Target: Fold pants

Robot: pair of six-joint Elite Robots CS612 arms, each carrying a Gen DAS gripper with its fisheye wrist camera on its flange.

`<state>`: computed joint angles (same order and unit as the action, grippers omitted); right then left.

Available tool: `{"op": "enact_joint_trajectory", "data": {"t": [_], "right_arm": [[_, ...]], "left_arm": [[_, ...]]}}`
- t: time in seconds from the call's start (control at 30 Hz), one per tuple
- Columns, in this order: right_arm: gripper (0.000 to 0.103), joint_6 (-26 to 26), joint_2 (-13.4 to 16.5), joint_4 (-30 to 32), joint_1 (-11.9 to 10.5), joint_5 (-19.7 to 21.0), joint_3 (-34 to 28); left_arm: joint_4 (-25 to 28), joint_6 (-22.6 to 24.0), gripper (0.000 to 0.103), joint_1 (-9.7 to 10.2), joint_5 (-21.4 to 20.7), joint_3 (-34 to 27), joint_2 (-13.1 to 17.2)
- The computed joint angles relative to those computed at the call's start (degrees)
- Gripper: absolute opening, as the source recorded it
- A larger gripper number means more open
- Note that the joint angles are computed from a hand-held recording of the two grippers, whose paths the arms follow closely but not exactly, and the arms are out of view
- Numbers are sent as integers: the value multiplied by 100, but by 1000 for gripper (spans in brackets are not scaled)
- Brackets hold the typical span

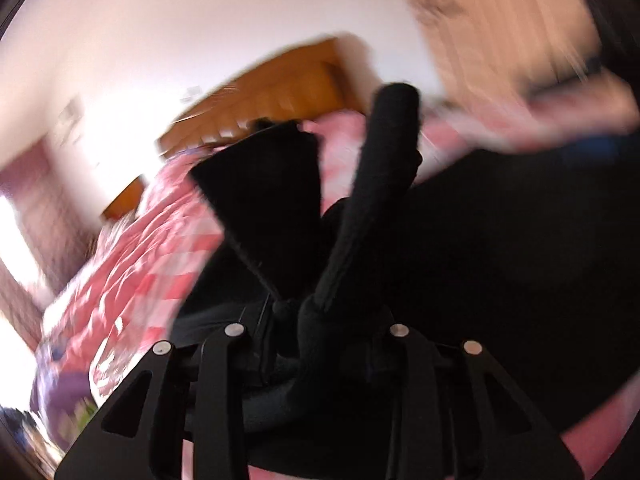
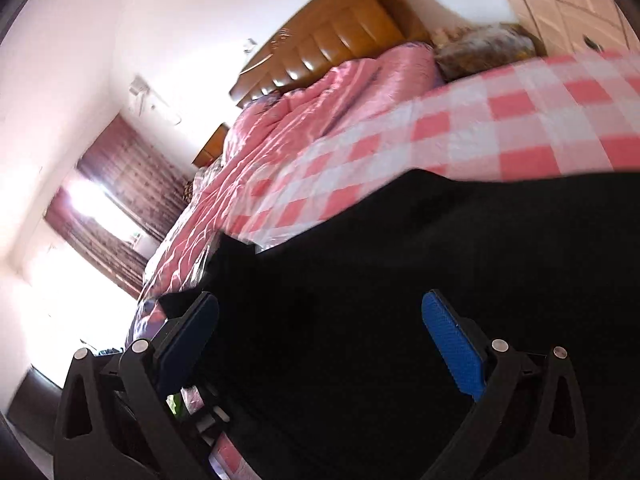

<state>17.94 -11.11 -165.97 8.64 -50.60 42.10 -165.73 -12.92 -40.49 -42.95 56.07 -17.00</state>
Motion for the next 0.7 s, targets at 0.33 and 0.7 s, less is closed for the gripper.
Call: {"op": "enact_joint_trajectory", "data": {"t": [0.33,0.7], "right_arm": [[98,-412,12,87,20,610,8],[69,-1966,-381,1555,243,1327,554]], "left_arm": [[-2461,1618,93,-115,-1395,1424,-532],[-1856,-1476,93,208,126,2244,-914]]}}
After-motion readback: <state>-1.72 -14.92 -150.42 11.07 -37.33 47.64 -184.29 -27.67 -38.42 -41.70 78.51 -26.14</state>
